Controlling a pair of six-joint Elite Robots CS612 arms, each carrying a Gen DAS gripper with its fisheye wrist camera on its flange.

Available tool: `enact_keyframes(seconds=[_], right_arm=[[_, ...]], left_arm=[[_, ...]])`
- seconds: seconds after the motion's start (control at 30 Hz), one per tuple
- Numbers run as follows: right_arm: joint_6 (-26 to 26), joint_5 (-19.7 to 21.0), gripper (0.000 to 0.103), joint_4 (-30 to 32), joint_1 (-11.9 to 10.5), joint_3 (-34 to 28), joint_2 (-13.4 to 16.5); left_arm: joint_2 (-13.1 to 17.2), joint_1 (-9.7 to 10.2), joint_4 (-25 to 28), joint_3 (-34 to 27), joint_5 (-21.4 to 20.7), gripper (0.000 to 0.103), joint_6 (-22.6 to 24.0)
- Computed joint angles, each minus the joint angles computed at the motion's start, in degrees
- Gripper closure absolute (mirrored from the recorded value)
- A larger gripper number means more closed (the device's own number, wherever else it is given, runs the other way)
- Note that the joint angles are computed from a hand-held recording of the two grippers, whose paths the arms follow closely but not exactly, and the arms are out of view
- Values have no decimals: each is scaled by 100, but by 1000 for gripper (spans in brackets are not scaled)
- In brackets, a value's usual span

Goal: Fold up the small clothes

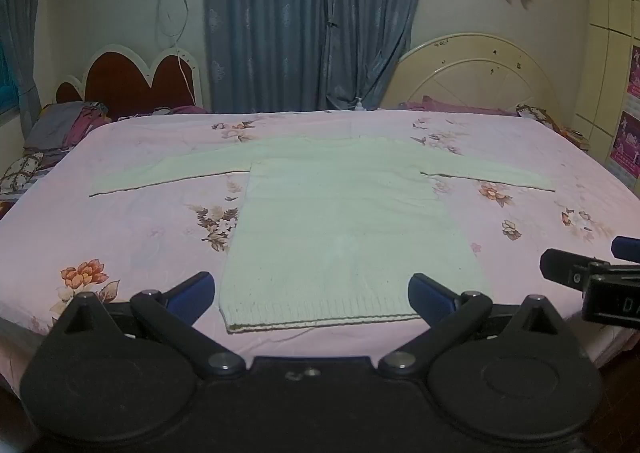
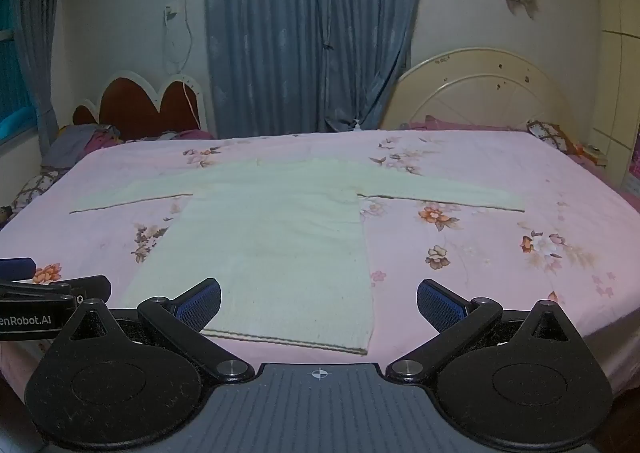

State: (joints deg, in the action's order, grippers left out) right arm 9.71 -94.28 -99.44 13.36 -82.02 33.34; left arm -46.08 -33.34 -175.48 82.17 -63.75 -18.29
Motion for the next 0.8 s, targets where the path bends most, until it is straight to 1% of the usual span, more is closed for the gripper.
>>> enact_keyframes(seconds=[0.6,0.8], right_arm=[[7,-1,0,13,7,4,4],[6,-52,0,30,29,22,5]], left_arm=[[4,-32,64,-24,38,0,-103],[-23,25,43,23,-48,0,-158]])
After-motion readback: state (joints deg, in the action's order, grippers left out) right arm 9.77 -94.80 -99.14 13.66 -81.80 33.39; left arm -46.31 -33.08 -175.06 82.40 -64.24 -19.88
